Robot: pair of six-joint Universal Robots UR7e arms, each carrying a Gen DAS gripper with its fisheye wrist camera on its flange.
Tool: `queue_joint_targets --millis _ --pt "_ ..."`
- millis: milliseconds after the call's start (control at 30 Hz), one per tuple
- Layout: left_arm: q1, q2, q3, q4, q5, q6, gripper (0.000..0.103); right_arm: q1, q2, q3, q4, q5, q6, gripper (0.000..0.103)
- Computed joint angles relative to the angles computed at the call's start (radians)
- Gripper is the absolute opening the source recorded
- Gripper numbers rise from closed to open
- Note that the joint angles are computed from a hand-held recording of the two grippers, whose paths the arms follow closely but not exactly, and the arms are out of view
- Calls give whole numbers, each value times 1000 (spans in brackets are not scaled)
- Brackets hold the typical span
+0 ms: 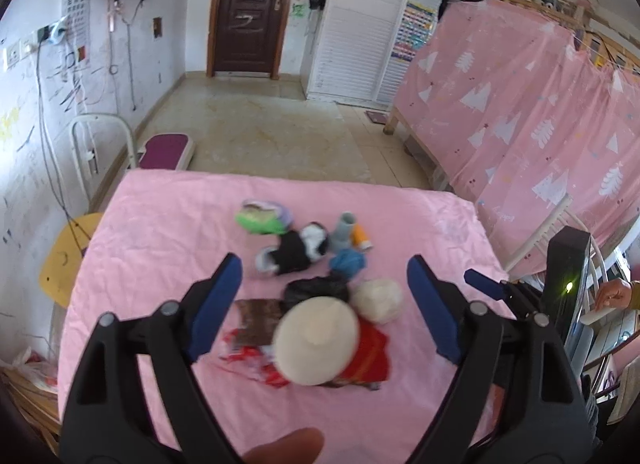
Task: Collect trash
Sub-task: 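Move both open tools back over the pile on the table, then grasp the cream ball with the right tool while the left tool grasps the red Hello Kitty bag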
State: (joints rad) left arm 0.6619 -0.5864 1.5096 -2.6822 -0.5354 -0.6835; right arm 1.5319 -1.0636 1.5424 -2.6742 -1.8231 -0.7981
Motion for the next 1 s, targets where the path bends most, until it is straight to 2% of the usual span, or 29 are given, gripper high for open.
queue_joint_targets --millis 200,533,633,700,833,1000 --pt "21 -59 77 42 11 -82 83 21 19 3 6 -10 7 61" --pt "52 -123 180 134 -24 -201 83 39 42 3 24 -16 -7 61" --pt "54 -134 200 140 -41 -192 83 40 46 1 33 -17 -7 61" --pt "58 -138 215 113 -72 -151 89 40 48 -1 38 -19 -5 61" --pt "64 -148 242 109 -95 -123 90 40 52 -3 43 -20 -7 61" --pt "69 -130 239 71 -139 -18 90 41 57 -6 41 -26 -7 61"
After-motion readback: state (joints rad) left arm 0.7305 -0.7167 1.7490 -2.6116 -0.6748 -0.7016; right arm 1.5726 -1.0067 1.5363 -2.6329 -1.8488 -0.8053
